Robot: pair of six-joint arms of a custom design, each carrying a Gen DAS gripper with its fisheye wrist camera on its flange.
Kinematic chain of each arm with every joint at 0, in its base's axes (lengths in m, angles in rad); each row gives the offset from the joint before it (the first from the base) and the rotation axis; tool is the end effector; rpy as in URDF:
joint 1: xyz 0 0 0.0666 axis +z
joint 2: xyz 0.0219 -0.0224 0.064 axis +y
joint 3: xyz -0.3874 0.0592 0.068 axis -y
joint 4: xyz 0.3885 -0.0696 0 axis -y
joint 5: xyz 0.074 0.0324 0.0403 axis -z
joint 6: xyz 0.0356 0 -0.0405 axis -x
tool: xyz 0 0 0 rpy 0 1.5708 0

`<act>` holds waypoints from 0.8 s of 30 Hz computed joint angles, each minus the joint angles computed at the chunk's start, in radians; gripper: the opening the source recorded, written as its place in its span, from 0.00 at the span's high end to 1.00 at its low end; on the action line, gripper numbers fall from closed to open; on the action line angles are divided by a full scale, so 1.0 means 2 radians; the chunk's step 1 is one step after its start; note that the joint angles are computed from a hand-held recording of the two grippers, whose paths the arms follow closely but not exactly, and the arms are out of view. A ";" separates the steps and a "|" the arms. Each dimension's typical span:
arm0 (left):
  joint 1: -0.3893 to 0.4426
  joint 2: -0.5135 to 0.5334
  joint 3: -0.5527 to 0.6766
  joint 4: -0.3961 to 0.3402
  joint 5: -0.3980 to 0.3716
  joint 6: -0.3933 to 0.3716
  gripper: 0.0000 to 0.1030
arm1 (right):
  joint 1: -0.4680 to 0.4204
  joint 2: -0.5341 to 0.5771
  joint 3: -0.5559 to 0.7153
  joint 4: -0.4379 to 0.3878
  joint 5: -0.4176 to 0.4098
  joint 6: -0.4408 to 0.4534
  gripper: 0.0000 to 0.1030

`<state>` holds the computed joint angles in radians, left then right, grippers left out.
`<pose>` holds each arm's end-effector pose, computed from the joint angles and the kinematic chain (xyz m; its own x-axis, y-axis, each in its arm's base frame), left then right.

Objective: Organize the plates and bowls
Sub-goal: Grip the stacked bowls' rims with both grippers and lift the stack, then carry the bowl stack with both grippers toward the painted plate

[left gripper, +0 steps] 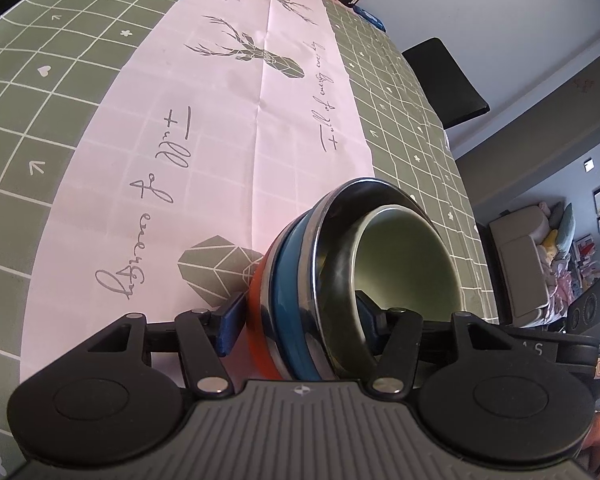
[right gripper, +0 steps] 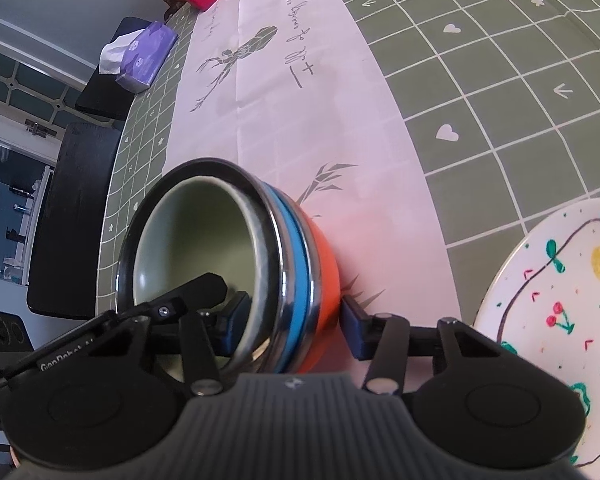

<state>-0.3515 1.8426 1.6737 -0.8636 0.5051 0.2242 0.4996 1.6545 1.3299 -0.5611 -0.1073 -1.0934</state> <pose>0.5836 -0.2328 0.3298 -0.9047 0.1245 -0.4075 0.3416 0.7835 -0.5190 0.4893 0.2710 0.3022 -0.7882 0.5759 -0.2171 0.3575 0.7156 0.6001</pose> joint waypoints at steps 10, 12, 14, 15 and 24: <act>-0.002 -0.002 0.001 -0.007 -0.017 0.001 0.43 | 0.002 -0.002 0.001 -0.003 0.004 -0.004 0.56; -0.003 -0.002 0.002 -0.010 -0.019 0.002 0.43 | 0.001 -0.002 0.000 -0.002 0.001 -0.008 0.56; -0.003 -0.003 0.001 -0.011 -0.018 0.003 0.43 | 0.002 -0.003 -0.001 -0.003 0.003 -0.008 0.56; -0.003 -0.004 0.001 -0.012 -0.018 0.003 0.43 | 0.002 -0.004 0.000 -0.004 0.004 -0.008 0.56; -0.004 -0.020 -0.009 -0.007 -0.023 0.005 0.43 | 0.008 -0.016 -0.008 0.004 0.012 -0.005 0.56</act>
